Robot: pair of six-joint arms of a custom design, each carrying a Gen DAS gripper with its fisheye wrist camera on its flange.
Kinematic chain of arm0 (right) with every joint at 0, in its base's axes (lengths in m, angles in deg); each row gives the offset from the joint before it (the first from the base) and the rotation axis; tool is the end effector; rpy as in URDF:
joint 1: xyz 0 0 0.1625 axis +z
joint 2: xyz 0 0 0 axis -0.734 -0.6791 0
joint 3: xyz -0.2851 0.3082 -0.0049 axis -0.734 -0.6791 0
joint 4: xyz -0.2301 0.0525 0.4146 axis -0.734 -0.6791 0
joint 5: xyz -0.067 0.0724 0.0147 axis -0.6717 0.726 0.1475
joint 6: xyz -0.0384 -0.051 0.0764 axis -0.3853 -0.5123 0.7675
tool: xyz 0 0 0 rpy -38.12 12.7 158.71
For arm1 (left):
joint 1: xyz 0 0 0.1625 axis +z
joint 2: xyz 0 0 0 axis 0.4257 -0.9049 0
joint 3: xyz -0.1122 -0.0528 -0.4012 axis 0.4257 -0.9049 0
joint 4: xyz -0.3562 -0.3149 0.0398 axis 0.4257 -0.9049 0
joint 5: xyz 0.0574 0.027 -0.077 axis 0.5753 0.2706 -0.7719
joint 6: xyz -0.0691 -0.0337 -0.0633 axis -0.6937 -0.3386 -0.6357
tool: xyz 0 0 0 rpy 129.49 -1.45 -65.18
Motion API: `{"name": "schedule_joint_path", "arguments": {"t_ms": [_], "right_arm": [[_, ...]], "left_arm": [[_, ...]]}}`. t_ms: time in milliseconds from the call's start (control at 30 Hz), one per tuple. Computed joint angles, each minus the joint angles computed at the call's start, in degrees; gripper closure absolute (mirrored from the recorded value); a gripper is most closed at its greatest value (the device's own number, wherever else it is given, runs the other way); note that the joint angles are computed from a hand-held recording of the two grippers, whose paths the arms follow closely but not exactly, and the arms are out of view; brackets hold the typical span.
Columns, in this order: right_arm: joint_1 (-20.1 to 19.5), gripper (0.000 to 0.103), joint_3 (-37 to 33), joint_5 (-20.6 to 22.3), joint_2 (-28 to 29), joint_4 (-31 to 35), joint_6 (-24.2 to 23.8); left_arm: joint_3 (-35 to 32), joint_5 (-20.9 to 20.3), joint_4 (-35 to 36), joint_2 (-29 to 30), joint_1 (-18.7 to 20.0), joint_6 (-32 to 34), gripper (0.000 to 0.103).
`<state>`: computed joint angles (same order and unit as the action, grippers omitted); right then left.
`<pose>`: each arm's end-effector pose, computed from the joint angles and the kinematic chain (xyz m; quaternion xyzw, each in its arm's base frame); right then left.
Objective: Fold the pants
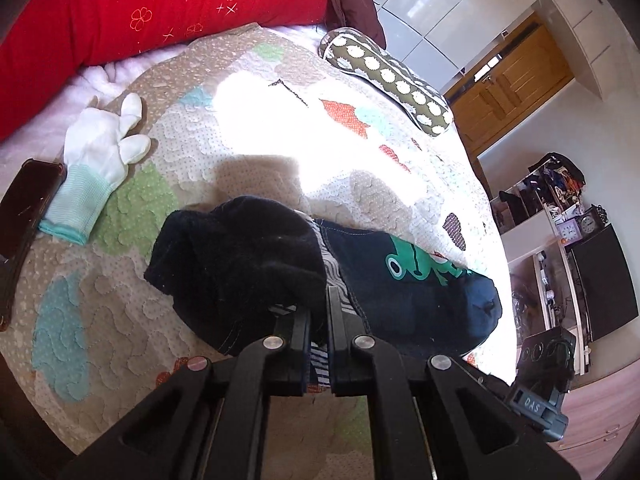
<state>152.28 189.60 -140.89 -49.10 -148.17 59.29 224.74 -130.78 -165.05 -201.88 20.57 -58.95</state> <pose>0.2625 -0.4632 -0.0351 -0.1070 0.9843 -0.1388 0.0217 -0.0485 -0.3480 0.3057 -0.1506 0.8944 -0.3810 0.1795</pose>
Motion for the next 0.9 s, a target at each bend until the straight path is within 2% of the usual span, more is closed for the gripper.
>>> {"name": "schedule_joint_path", "arguments": {"t_ms": [100,167,233,267,333,500,600,767,900], "right_arm": [[-0.6,0.039,1.6,-3.9,-2.3,-4.1,1.4],[-0.7,0.043,2.2,-7.5,-3.5,-6.0,1.8],[-0.5,0.061,1.9,-11.1,-4.6,-5.4,2.2],[-0.5,0.079,1.7,-12.0,-5.3,-4.5,2.1],[-0.7,0.096,0.4,-12.8,-5.1,-2.7,0.8],[1.5,0.099,-2.8,-14.0,-5.1,-1.1,-3.9],[2.6,0.099,-6.8,-15.1,-3.4,0.7,-6.0],[4.4,0.099,-21.5,-19.1,6.1,8.0,-6.2],[4.2,0.098,-28.0,-22.3,11.4,10.1,-7.0]], "left_arm": [[0.2,-0.1,1.5,-0.7,0.1,-0.7,0.097],[0.4,0.2,2.4,-1.1,0.0,-1.1,0.097],[0.4,0.5,2.9,-1.1,-0.1,-1.3,0.097],[0.3,0.8,2.8,-0.8,0.0,-1.2,0.097],[-0.1,1.4,2.2,0.4,0.3,-0.8,0.097],[-2.6,2.1,-2.2,5.2,3.3,2.5,0.097],[-5.4,3.0,-7.3,9.7,6.6,7.0,0.097],[-12.1,3.1,-16.1,19.7,14.4,14.5,0.097],[-17.2,3.2,-19.9,27.1,19.6,18.7,0.097]]}}
